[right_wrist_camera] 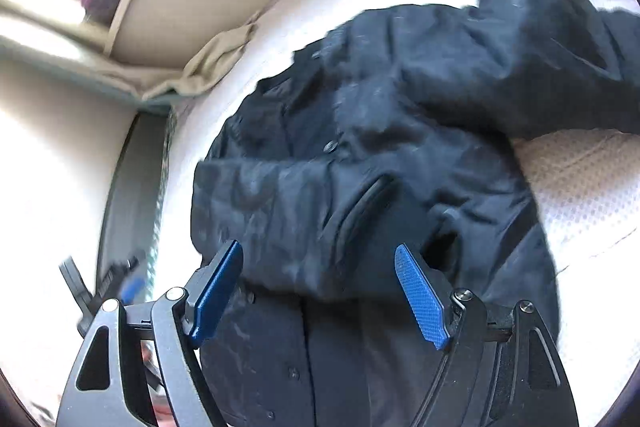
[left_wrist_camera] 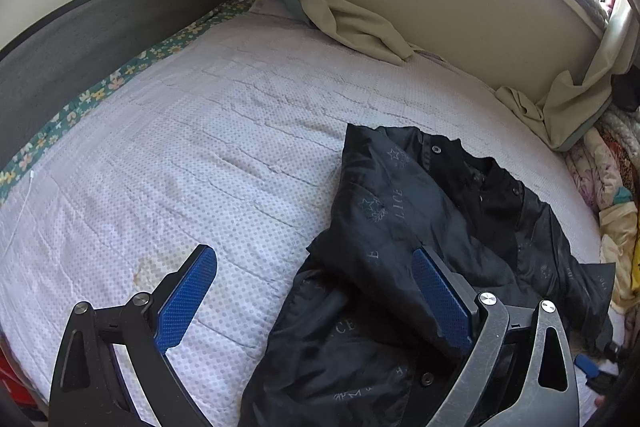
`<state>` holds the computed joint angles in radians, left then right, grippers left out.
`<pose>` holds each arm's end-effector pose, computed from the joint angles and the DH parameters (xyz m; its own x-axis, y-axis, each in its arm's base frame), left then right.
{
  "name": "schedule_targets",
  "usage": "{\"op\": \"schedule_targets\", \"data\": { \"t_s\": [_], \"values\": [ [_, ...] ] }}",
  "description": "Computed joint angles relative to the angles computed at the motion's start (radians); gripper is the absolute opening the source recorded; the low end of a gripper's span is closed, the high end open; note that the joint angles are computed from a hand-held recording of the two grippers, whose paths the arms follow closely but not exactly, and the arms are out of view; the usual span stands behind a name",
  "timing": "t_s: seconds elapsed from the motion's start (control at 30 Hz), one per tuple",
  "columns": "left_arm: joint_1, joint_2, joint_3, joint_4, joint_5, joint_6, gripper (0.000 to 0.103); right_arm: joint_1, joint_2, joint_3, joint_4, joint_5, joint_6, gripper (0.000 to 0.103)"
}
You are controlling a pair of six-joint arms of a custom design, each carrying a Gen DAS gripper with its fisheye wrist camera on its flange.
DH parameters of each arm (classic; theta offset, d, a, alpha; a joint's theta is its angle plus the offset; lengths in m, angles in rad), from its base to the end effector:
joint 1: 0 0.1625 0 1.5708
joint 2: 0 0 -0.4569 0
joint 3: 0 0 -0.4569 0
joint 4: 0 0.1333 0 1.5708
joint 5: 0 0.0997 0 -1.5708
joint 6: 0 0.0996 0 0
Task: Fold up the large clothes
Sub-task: 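Grasp the other sleeve's knit cuff with the right tool and lift it, then lay the cuff across the coat front with the right tool, release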
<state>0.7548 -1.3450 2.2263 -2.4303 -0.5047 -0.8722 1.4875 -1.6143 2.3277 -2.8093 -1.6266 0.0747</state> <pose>-0.2070 -0.4974 0.2050 -0.7618 -0.2896 -0.5795 0.2253 0.7203 -0.6561 0.0889 -0.4708 0.2839 -0.9845 0.1750 0.0107 0.1459 0.8516 -0.5035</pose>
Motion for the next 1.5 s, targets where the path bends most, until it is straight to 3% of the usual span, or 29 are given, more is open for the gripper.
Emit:
{"op": "schedule_targets", "data": {
  "t_s": [0.1,0.17,0.27,0.37,0.47,0.53,0.57,0.6,0.63,0.73,0.93,1.13,1.37,1.5],
  "values": [
    [-0.003,0.007,-0.002,0.017,0.007,-0.001,0.1,-0.045,-0.006,0.025,-0.049,-0.014,0.005,0.077],
    [-0.005,0.013,-0.004,0.029,0.012,-0.002,0.1,-0.108,-0.015,0.06,-0.077,0.026,0.007,0.077],
    [-0.002,0.024,-0.011,0.039,0.01,0.001,0.1,-0.178,-0.007,0.067,-0.017,0.1,0.025,0.074],
    [0.002,0.038,-0.018,0.037,0.003,0.005,0.1,-0.178,0.026,0.058,-0.036,0.143,-0.01,0.072],
    [0.006,0.053,-0.024,0.019,-0.01,0.019,0.1,-0.166,0.071,0.043,-0.06,0.177,-0.033,0.063],
    [0.005,0.061,-0.028,0.014,-0.016,0.025,0.1,-0.163,0.103,0.026,-0.047,0.199,-0.042,0.042],
    [0.006,0.063,-0.029,0.014,-0.019,0.029,0.1,-0.153,0.121,0.015,-0.042,0.185,-0.044,0.035],
    [0.006,0.063,-0.029,0.013,-0.021,0.032,0.1,-0.14,0.136,0.005,-0.042,0.162,-0.046,0.022],
    [0.005,0.062,-0.028,0.01,-0.023,0.034,0.1,-0.12,0.149,-0.006,-0.043,0.125,-0.051,0.017],
    [0.005,0.053,-0.022,-0.002,-0.023,0.032,0.1,-0.055,0.17,-0.038,-0.052,0.031,-0.091,0.013],
    [0.009,0.051,-0.024,0.013,-0.018,0.016,0.1,0.094,0.239,-0.129,-0.158,-0.193,-0.29,0.01],
    [0.017,0.088,-0.041,0.045,-0.006,0.014,0.1,0.097,0.303,-0.145,-0.317,-0.28,-0.431,0.01],
    [0.023,0.157,-0.069,0.121,0.017,0.021,0.1,0.057,0.36,-0.173,-0.348,-0.309,-0.45,0.01],
    [0.035,0.184,-0.089,0.106,-0.011,0.051,0.1,0.053,0.382,-0.184,-0.397,-0.319,-0.463,0.01]
  ]
}}
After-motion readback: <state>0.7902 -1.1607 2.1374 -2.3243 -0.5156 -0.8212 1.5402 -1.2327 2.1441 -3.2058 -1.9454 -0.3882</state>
